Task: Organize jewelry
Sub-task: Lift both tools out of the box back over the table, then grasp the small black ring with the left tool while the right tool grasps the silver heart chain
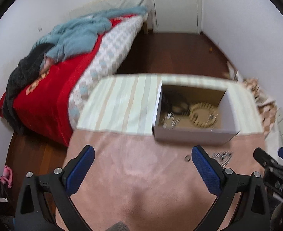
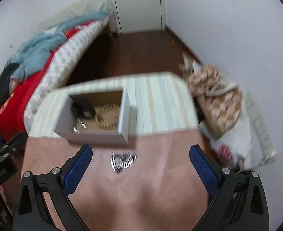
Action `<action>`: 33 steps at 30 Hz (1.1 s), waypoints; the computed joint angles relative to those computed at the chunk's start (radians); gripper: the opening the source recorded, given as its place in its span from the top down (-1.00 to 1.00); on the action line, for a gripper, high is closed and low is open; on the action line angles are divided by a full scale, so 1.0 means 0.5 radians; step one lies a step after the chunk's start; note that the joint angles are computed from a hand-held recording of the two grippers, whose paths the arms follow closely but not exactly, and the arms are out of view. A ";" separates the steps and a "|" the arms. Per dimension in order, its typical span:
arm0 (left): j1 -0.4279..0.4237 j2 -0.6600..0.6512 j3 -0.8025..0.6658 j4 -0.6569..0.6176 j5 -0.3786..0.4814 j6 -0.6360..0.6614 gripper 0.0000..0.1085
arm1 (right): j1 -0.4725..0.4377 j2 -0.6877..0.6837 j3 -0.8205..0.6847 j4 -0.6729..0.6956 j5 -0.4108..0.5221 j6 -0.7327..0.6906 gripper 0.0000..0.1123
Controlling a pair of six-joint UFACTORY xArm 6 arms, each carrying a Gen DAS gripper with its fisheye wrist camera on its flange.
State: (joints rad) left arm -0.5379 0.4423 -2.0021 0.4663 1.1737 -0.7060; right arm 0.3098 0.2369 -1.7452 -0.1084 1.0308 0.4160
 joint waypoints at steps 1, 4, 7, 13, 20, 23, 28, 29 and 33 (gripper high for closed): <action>0.004 0.014 0.020 -0.004 0.014 -0.004 -0.90 | -0.012 0.019 0.050 0.030 -0.020 -0.005 -0.64; 0.024 0.073 0.030 -0.049 0.048 0.006 -0.90 | -0.034 0.096 0.130 0.098 -0.065 -0.013 -0.27; 0.039 0.122 0.022 -0.086 0.059 0.018 -0.90 | -0.037 0.185 0.148 0.114 -0.095 -0.022 -0.18; 0.053 0.234 -0.090 -0.148 0.088 0.063 -0.90 | 0.021 0.227 0.213 0.010 -0.231 -0.058 0.36; 0.056 0.307 -0.137 -0.286 0.017 0.125 -0.90 | 0.000 0.159 0.273 0.053 -0.223 -0.079 1.00; 0.044 0.363 -0.190 -0.369 0.006 0.174 -0.89 | -0.057 0.056 0.380 0.039 -0.251 -0.034 1.00; 0.025 0.499 -0.347 -0.495 0.030 0.255 -0.88 | -0.134 -0.028 0.446 0.083 -0.269 -0.042 1.00; 0.022 0.527 -0.382 -0.509 0.036 0.267 -0.88 | -0.150 -0.034 0.450 0.160 -0.274 -0.070 1.00; 0.013 0.629 -0.504 -0.532 0.042 0.311 -0.69 | -0.193 -0.001 0.400 0.394 -0.240 -0.159 1.00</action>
State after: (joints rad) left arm -0.5316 0.7569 -2.2539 0.2002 1.1946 -0.5507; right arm 0.2134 0.2366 -1.5452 0.0886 0.9108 0.3365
